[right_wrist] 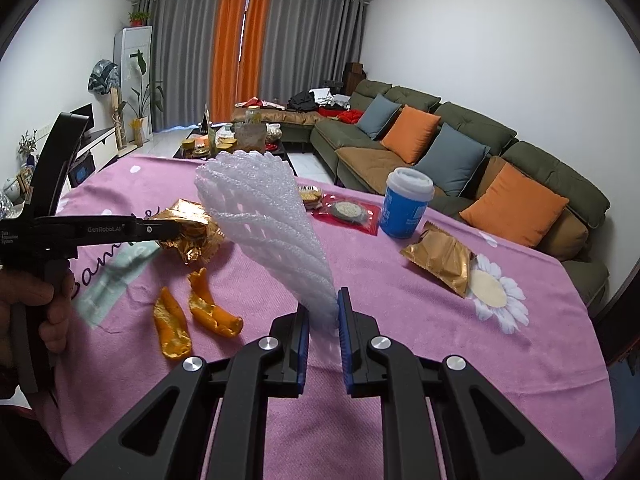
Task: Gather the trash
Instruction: 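Grasp the gold foil wrapper with the left tool while the right tool grasps the bubble wrap, then carry the foil wrapper and bubble wrap over to the teal bin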
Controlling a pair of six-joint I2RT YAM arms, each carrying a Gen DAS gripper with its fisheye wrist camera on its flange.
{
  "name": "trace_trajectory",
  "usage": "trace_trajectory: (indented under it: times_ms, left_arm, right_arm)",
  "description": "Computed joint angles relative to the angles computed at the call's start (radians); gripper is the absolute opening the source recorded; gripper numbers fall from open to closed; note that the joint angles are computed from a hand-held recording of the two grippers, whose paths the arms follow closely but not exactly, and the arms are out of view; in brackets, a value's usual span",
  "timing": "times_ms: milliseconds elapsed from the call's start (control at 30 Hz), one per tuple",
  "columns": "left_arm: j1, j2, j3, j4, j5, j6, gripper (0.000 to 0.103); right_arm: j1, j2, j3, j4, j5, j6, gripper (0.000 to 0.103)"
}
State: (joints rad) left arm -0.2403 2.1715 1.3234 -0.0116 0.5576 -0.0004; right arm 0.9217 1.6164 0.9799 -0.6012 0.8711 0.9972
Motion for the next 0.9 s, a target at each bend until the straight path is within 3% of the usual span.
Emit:
trace_trajectory:
  times_ms: [167,333,700,900]
  left_arm:
    - [0.041,-0.124,-0.13,0.097,-0.036,0.038,0.036]
    - [0.107,-0.216,-0.2,0.111,-0.042,0.064,0.036]
    - [0.303,-0.448,-0.382,0.089,0.029,0.187,0.036]
    - [0.439,-0.588,-0.472,0.048,0.107,0.259,0.036]
  right_arm:
    - [0.04,-0.002,0.033,-0.057,0.036,0.044,0.012]
    - [0.096,0.011,0.081,-0.072,0.067,0.063,0.012]
    - [0.203,0.032,0.121,0.124,0.073,0.067,0.012]
    - [0.263,0.099,0.204,0.157,0.094,0.052,0.012]
